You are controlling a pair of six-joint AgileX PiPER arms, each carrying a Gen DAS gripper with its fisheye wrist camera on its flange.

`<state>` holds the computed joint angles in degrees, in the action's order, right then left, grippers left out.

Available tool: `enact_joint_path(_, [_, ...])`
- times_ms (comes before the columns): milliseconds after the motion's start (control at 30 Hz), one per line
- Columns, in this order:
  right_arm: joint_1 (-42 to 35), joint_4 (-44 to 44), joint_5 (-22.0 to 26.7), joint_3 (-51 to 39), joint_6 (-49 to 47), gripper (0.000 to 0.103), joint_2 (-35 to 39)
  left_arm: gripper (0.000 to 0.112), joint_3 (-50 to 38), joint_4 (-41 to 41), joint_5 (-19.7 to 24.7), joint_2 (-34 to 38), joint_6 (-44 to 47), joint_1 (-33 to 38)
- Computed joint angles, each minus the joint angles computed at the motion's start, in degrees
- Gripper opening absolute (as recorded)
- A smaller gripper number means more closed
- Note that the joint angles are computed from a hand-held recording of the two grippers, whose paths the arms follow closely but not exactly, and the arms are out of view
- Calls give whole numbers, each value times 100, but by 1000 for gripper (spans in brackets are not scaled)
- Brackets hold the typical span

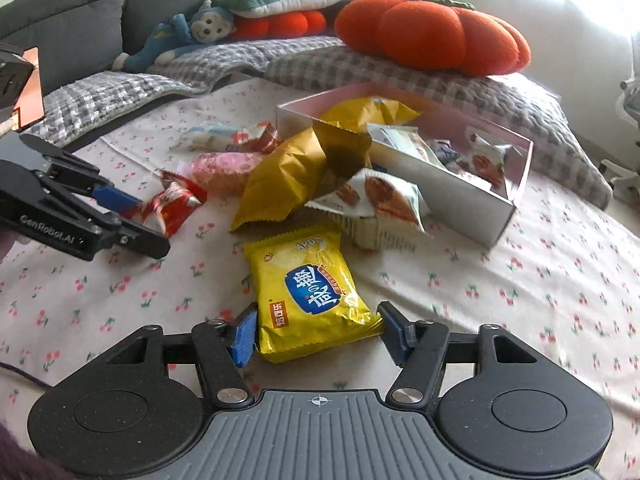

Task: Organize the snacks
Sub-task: 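Grasp the red candy wrapper with the left gripper while the right grasps the yellow cracker pack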

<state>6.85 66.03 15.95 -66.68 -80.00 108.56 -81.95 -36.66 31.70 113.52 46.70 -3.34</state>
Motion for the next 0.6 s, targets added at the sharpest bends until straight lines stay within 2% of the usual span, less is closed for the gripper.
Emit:
enact_joint_path(167, [58,547,-172,211,-697,78,-107,57,48,-185,-219,41,190,-100])
enact_joint_path(367, [153,454,-210,-7,-578,78,39,53,286,-402,-695,6,414,-194])
enact_joint_path(433, [193,459,-252,-50,-569,77,63,51,313,-331,-744,-12,385,-205])
enact_joint_path(500, [215,361,-250,-97,-473,74,92,43,326,-279,-775,-26,355,-202])
enact_joint_path(600, [245,103,-270,-124,-234,67,112,41,266,-340,-650,-11,304,-139])
